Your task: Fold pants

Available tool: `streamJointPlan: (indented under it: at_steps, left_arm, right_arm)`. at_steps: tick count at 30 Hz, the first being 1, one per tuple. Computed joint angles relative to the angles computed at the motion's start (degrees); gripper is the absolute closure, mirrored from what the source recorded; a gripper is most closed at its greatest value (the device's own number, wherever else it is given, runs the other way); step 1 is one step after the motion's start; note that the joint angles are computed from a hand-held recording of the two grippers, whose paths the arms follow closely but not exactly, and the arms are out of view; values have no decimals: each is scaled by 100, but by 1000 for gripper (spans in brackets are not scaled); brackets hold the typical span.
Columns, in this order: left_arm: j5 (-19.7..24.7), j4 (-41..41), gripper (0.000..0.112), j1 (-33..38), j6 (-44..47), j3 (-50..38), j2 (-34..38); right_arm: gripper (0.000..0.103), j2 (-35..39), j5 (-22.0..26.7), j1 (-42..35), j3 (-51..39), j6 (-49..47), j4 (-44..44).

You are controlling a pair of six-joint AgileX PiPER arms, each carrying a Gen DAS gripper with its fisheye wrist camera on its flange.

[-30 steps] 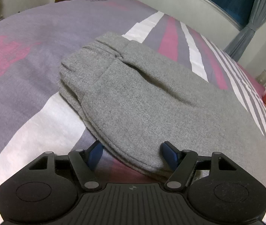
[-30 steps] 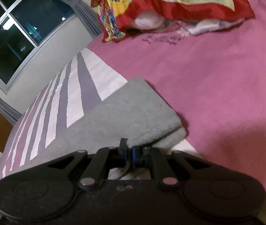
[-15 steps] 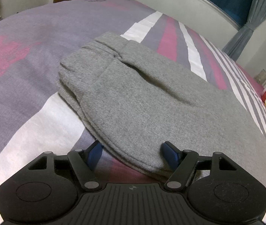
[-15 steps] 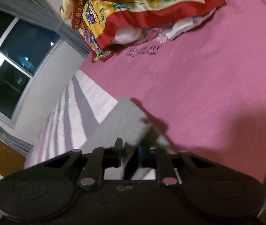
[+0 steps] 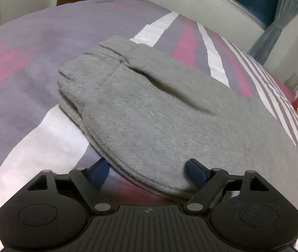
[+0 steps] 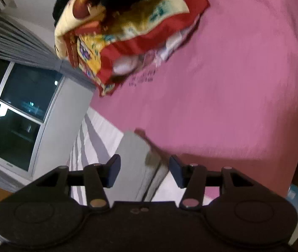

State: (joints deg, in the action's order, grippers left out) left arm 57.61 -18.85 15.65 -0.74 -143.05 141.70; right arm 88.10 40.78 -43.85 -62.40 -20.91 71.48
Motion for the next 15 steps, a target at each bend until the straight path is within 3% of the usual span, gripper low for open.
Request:
streamJointPlan:
  at_steps: [3, 4, 5, 6, 10, 13, 15]
  left_arm:
    - [3, 85, 31, -33, -67, 7, -20]
    - [15, 74, 31, -28, -60, 6, -23]
    - [54, 64, 31, -19, -57, -40, -5]
    - [120, 66, 30, -14, -63, -133, 35]
    - [307, 115, 30, -19, -117, -438, 167]
    - [57, 111, 29, -38, -76, -86, 16]
    - [-71, 106, 29, -44, -46, 121, -83]
  right_arm:
    - [53, 336, 113, 320, -367, 281, -275]
    - [60, 440, -2, 489, -555, 491, -592]
    - [66, 548, -109, 660, -778, 837, -1033]
    - [89, 639, -188, 798, -983, 1074, -1425]
    - [89, 147, -900, 1318, -1195, 531, -2116]
    - [86, -45, -1593, 1712, -1021, 1294, -3484]
    - [76, 404, -1326, 1759, -1129, 2248, -4501]
